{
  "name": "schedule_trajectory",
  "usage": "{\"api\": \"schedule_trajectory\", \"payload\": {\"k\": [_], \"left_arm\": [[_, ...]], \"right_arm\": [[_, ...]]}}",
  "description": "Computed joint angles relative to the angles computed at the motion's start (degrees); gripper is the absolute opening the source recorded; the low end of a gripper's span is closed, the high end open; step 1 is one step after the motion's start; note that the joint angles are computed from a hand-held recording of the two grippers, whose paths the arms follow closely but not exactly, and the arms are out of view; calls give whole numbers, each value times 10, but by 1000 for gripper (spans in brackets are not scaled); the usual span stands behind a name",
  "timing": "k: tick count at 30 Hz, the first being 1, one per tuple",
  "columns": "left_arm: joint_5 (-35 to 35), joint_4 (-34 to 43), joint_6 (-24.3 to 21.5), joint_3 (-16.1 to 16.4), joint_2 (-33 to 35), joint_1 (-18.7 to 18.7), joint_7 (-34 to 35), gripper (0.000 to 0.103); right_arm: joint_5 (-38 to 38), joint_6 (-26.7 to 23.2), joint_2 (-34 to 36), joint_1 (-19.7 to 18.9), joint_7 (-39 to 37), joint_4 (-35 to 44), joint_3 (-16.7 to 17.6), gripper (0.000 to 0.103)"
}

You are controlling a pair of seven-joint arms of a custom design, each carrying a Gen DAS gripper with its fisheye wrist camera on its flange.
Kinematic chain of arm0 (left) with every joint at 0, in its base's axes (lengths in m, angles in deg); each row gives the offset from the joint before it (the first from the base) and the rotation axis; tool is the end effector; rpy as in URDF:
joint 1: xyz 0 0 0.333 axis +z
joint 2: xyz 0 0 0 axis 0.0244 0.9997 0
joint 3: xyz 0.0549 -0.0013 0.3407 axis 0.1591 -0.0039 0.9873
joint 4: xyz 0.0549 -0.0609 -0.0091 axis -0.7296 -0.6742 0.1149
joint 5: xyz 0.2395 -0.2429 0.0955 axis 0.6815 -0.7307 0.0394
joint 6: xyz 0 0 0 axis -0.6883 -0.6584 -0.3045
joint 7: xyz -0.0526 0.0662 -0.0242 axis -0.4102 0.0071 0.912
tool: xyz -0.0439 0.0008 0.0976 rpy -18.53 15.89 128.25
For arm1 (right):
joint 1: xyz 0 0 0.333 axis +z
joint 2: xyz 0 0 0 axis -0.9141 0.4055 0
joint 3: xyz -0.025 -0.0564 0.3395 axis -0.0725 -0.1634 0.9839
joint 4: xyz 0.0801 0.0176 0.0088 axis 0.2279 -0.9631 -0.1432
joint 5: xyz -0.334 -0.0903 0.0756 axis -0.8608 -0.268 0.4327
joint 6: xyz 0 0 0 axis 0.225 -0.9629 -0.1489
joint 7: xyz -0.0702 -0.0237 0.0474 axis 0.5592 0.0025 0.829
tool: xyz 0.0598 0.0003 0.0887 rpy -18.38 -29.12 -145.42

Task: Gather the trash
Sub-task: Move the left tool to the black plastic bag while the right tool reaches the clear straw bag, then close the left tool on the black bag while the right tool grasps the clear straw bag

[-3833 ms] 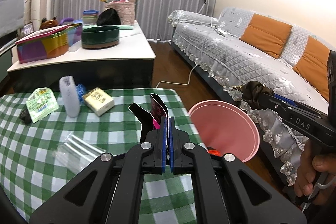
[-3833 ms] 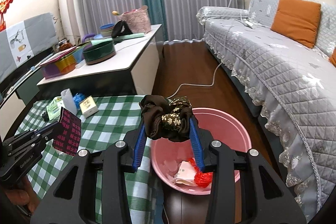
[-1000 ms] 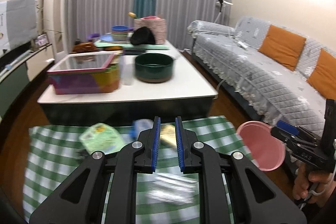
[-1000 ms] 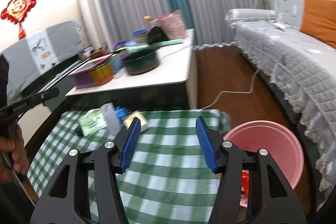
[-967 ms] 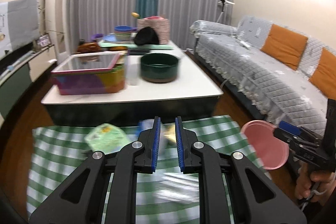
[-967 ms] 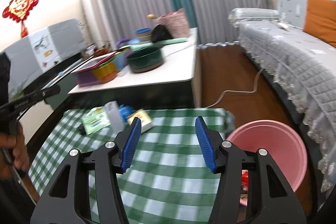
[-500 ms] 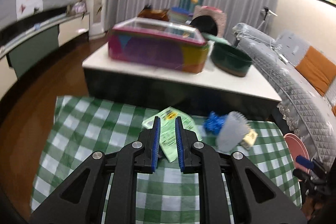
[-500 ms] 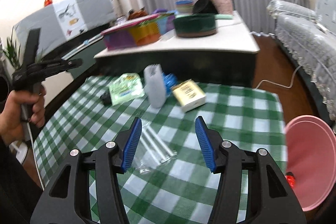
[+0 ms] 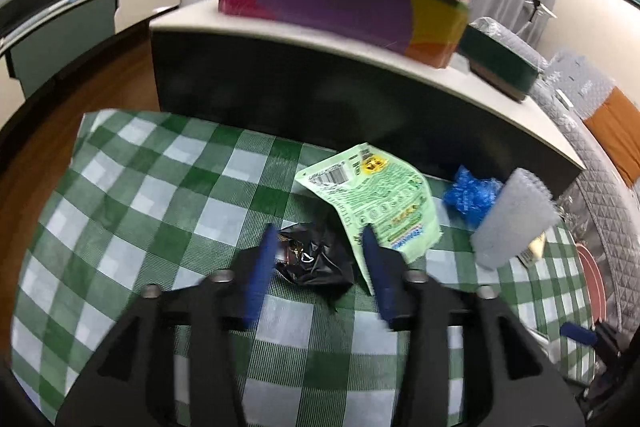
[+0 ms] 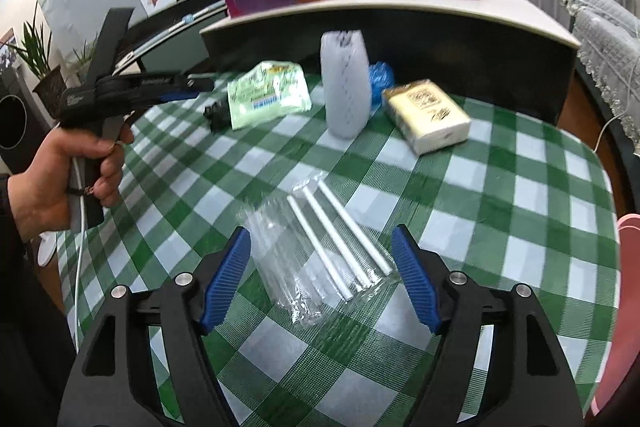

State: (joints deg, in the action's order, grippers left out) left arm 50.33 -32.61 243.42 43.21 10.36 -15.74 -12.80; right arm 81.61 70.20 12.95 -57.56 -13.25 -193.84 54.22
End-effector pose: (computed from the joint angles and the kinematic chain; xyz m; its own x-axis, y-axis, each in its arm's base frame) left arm 0.5439 -0.2619 0.3823 0.1511 -0.9650 0.2143 -0.7020 -0.2574 -0.6640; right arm 0.4790 0.0501 0.3715 0.5309 -0.8067 -0.2597 -0.7141 -0.2608 -0.6497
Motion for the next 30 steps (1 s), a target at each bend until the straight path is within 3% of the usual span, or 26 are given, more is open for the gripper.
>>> {"api": "schedule_trajectory", "payload": {"k": [7, 12, 18, 23, 30], "left_arm": [[-107, 14, -31, -10, 31, -6, 110, 51], [-114, 4, -39, 5, 24, -25, 114, 45], [-85, -15, -53, 7, 0, -35, 78, 41], [-49, -32, -83, -9, -27, -37, 35, 40], [-20, -54, -121, -41, -56, -34, 12, 40]], "right_arm": [[-36, 33, 14, 10, 14, -2, 9, 72], [-54, 47, 18, 10, 30, -1, 10, 70], [-57, 45, 16, 6, 34, -1, 10, 42], [-50, 41, 3, 3, 30, -7, 7, 12], [-29, 48, -26, 5, 12, -25, 1, 4]]}}
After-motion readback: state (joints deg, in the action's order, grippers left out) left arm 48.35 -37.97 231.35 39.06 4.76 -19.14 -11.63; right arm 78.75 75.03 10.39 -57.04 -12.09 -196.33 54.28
